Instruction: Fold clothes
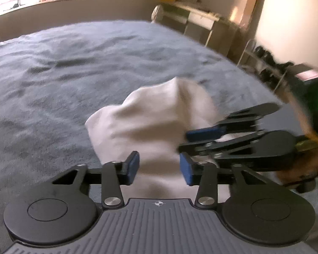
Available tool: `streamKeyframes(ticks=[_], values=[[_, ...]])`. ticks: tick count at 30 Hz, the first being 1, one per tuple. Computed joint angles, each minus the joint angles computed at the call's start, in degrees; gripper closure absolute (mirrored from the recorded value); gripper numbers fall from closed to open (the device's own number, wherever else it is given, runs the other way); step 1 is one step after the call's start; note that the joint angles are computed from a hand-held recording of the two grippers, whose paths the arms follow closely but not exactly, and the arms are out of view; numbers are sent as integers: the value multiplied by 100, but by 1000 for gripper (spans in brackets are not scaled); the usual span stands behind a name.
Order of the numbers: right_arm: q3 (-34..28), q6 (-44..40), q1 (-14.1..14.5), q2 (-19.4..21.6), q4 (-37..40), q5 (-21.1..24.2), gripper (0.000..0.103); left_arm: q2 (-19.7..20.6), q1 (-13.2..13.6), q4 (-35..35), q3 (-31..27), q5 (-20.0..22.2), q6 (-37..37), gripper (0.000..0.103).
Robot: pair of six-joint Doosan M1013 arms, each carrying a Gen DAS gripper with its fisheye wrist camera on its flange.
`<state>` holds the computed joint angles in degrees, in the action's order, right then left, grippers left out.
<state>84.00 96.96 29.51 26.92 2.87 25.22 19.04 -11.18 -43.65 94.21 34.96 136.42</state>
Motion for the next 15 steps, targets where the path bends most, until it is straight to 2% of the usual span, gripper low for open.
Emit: streamKeyframes(ticks=[1, 3, 9, 14, 15], values=[[0, 17, -1, -10, 19, 8, 77, 61, -18, 236, -53, 27, -199, 65], [-56, 35, 0, 1, 6, 112, 77, 49, -34, 225, -8, -67, -119, 65], [-160, 382, 20, -42, -394, -66, 79, 5, -80, 279, 98, -282, 26, 65], [20, 397, 32, 60, -561, -320, 78, 29, -72, 312, 61, -221, -34, 65], [-28, 328, 16, 63, -454, -232, 78, 35, -69, 314, 51, -202, -43, 65]])
